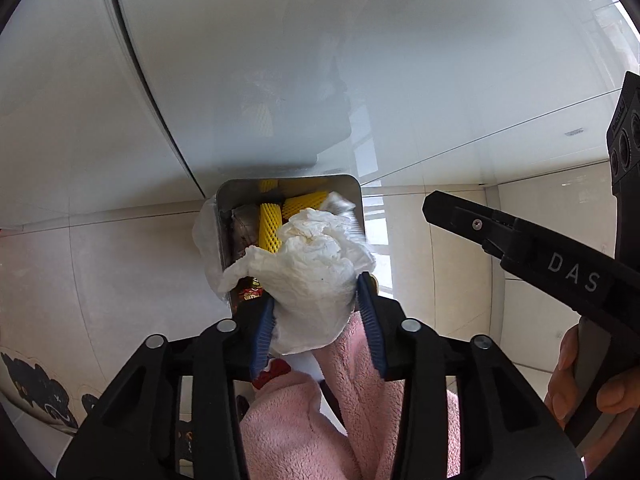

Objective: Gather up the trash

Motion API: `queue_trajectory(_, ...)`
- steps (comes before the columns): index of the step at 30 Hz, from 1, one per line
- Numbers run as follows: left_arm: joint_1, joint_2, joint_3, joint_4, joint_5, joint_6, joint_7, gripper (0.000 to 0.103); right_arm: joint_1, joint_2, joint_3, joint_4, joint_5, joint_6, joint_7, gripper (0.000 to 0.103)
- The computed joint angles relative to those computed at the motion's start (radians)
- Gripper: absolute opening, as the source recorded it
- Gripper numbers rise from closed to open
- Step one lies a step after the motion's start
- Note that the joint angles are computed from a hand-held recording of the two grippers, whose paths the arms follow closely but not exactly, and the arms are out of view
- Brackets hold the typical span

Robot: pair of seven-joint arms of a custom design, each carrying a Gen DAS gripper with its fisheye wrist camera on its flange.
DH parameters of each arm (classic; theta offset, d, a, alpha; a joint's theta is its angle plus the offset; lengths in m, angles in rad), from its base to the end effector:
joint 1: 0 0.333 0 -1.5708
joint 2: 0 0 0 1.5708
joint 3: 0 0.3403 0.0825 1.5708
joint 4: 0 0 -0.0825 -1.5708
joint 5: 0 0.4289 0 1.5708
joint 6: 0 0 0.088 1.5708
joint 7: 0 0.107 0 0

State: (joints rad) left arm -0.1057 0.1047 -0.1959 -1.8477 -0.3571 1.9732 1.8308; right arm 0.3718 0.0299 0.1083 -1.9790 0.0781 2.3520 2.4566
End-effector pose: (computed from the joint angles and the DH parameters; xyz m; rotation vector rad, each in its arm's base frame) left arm 0.6035 -0.2073 0.4799 1.5639 -2.4184 0.3751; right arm 0.5629 0.2937 0.4924 -1.4826 2.3672 0.0453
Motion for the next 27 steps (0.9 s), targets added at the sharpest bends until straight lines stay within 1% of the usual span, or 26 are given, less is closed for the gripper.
queue_trajectory(1, -0.001, -0.002, 0.0, 0.001, 0.005, 0.001, -0.001, 0.048, 0.0, 0.003, -0.001, 0.003, -0.002, -0.001, 0.001, 0.027)
queue_trajectory(2, -0.001, 0.001, 0.0, 0.014, 0.011, -0.005, -0.006, 0.055, -0.001, 0.004, -0.001, 0.007, -0.004, -0.004, 0.003, 0.029)
queue_trajectory(3, 0.0, -0.001, 0.0, 0.017, 0.012, -0.008, -0.007, 0.056, 0.002, 0.004, 0.0, 0.007, -0.008, 0.001, 0.012, 0.035)
queue_trajectory(4, 0.0, -0.003, 0.0, 0.022, 0.013, -0.013, -0.009, 0.061, 0.002, 0.001, -0.001, 0.005, -0.013, 0.004, 0.019, 0.048)
queue_trajectory(5, -0.001, -0.005, 0.001, 0.026, 0.015, -0.016, -0.011, 0.066, 0.002, 0.001, -0.001, 0.009, -0.022, 0.005, 0.03, 0.056)
queue_trajectory(9, -0.001, -0.02, 0.003, 0.045, 0.019, -0.036, -0.014, 0.072, 0.0, -0.016, -0.001, 0.019, -0.044, -0.024, 0.049, 0.059)
queue_trajectory(11, 0.001, -0.031, 0.006, 0.058, 0.015, -0.051, -0.015, 0.077, -0.001, -0.028, 0.001, 0.031, -0.053, -0.048, 0.056, 0.061)
queue_trajectory(13, 0.002, -0.051, 0.01, 0.071, 0.006, -0.068, -0.016, 0.082, -0.002, -0.045, 0.004, 0.045, -0.071, -0.072, 0.064, 0.066)
queue_trajectory(17, 0.001, -0.098, 0.021, 0.104, -0.005, -0.102, -0.026, 0.094, -0.003, -0.088, 0.018, 0.086, -0.148, -0.139, 0.093, 0.083)
queue_trajectory(18, 0.001, -0.107, 0.024, 0.117, -0.009, -0.111, -0.029, 0.095, -0.004, -0.098, 0.023, 0.099, -0.166, -0.16, 0.098, 0.084)
queue_trajectory(20, -0.002, -0.126, 0.03, 0.142, -0.008, -0.121, -0.031, 0.095, -0.007, -0.117, 0.03, 0.131, -0.197, -0.204, 0.105, 0.093)
queue_trajectory(22, -0.006, -0.142, 0.034, 0.173, 0.003, -0.129, -0.031, 0.095, -0.01, -0.136, 0.04, 0.164, -0.234, -0.25, 0.114, 0.093)
queue_trajectory(24, -0.01, -0.157, 0.037, 0.197, 0.01, -0.132, -0.032, 0.095, -0.014, -0.16, 0.048, 0.189, -0.268, -0.29, 0.112, 0.1)
queue_trajectory(27, -0.015, -0.174, 0.043, 0.244, 0.017, -0.141, -0.034, 0.095, -0.022, -0.183, 0.062, 0.238, -0.312, -0.345, 0.106, 0.1)
